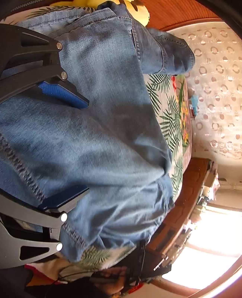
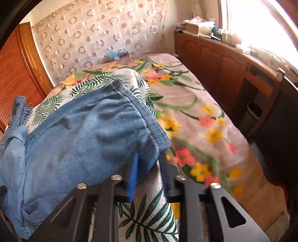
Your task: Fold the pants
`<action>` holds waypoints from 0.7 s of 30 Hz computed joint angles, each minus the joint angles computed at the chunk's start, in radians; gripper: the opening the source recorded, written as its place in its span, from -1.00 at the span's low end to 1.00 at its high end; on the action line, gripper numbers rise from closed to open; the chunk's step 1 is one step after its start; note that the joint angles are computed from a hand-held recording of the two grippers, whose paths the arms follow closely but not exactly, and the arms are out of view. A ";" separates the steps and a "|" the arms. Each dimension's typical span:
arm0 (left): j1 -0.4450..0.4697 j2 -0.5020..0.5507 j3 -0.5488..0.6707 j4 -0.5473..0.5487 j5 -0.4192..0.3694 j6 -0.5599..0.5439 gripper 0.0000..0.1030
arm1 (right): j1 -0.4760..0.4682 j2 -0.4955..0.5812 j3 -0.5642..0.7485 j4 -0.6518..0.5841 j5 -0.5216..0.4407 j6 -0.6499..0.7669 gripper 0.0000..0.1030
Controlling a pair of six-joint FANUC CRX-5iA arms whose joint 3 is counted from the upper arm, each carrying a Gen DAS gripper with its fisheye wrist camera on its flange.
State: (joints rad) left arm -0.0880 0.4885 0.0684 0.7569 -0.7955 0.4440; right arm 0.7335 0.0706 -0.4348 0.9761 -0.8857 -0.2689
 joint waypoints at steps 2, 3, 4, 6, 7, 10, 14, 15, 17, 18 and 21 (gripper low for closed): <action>0.004 -0.015 -0.020 0.035 0.004 -0.032 0.64 | -0.003 0.002 0.002 0.020 -0.003 0.002 -0.70; 0.006 -0.019 -0.026 0.047 0.006 -0.041 0.64 | 0.005 0.005 0.012 0.026 -0.023 0.013 -0.71; 0.008 -0.027 -0.036 0.066 0.009 -0.054 0.64 | 0.013 0.003 0.014 0.040 -0.036 0.013 -0.71; 0.013 -0.042 -0.051 0.094 0.012 -0.075 0.64 | 0.031 -0.007 0.018 0.070 -0.046 0.017 -0.72; 0.016 -0.051 -0.060 0.107 0.015 -0.087 0.64 | 0.043 -0.014 0.022 0.089 -0.051 0.022 -0.72; 0.027 -0.075 -0.083 0.150 0.020 -0.122 0.64 | 0.087 -0.023 0.048 0.136 -0.073 0.055 -0.73; 0.042 -0.095 -0.100 0.195 0.023 -0.149 0.64 | 0.147 -0.014 0.109 0.200 -0.056 0.128 -0.73; 0.045 -0.101 -0.105 0.206 0.028 -0.155 0.64 | 0.158 -0.011 0.123 0.210 -0.043 0.148 -0.73; 0.051 -0.112 -0.116 0.229 0.033 -0.172 0.64 | 0.184 0.002 0.160 0.221 -0.015 0.201 -0.73; 0.055 -0.120 -0.124 0.238 0.034 -0.182 0.64 | 0.196 0.010 0.175 0.224 -0.001 0.224 -0.73; 0.060 -0.135 -0.140 0.259 0.046 -0.208 0.64 | 0.218 0.019 0.206 0.207 0.081 0.286 -0.72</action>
